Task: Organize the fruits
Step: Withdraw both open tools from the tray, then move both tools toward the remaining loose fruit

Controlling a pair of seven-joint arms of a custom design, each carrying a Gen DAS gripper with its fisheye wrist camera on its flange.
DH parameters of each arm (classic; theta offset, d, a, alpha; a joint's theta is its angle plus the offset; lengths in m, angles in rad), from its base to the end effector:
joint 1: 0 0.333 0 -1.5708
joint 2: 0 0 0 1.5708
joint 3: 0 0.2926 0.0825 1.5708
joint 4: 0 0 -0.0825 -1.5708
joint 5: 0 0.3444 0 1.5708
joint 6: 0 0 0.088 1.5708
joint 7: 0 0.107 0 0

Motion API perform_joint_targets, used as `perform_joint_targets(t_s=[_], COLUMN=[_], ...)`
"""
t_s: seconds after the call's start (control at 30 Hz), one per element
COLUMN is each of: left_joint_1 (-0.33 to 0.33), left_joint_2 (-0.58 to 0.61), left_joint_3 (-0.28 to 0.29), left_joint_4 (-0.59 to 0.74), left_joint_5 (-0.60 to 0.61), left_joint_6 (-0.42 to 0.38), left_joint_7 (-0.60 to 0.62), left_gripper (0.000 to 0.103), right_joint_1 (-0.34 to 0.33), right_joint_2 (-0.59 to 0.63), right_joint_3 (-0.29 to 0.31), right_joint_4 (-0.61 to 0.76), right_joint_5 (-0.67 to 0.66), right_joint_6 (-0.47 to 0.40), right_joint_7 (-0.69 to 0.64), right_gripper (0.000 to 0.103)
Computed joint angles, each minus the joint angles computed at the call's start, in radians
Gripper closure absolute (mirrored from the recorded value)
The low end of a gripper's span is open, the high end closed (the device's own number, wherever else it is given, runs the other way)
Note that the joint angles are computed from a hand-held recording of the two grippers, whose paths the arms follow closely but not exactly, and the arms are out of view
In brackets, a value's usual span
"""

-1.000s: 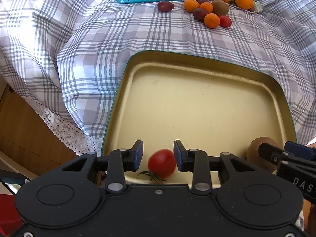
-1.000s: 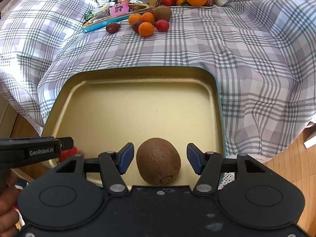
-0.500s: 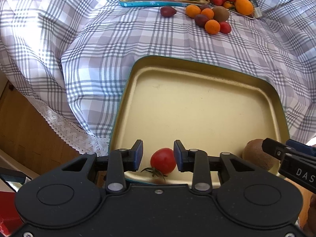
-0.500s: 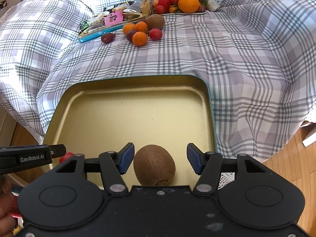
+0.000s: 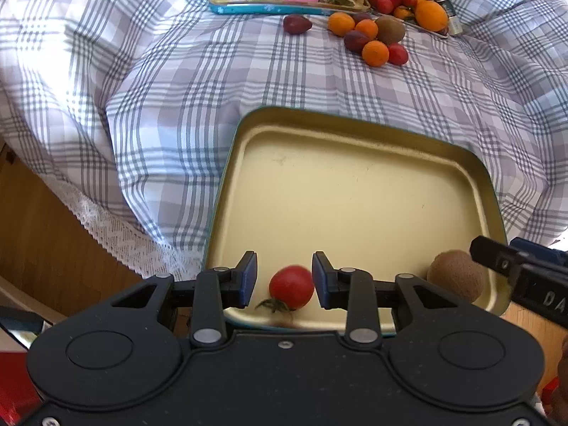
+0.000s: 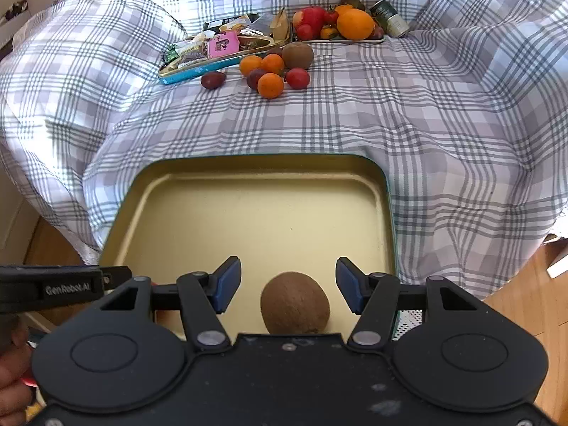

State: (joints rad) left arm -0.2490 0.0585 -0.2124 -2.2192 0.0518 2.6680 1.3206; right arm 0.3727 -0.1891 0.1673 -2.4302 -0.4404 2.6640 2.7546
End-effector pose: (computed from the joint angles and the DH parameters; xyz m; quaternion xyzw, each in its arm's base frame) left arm 0.4805 -0.2396 0.3945 -0.6017 0.7746 -0.1727 0.0902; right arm 0.3959 0.2534 0.4213 -0.5783 0.7756 -0.1381 0.2119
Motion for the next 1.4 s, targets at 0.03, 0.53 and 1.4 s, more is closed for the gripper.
perform_joint_targets(t_s=[0.03, 0.53, 1.4], left_joint_1=[0.001, 0.007, -0.096], left_joint_2=[0.006, 0.138, 0.652], left_joint_3=[0.001, 0.034, 0.119], left_joint_4=[0.010, 0.222, 0.909], left_joint_5=[0.001, -0.007, 0.028], left_joint_6=[0.004, 0.119, -0.177], left_joint_7=[0.005, 0.029, -0.007], left_gripper=[0.060, 0.060, 0.060], right_joint_1=[-0.007, -0.106, -0.100], right_joint_2=[0.000, 0.098, 0.523], right_joint_3=[-0.002, -0.053, -0.172], right_joint_4=[0.005, 0.148, 0.585], right_joint_5=[-0.007, -0.228, -0.027], right_joint_6=[0.002, 0.004, -0.064], right_joint_7=[0.005, 0.077, -0.265], right_gripper=[0.041, 0.041, 0.040])
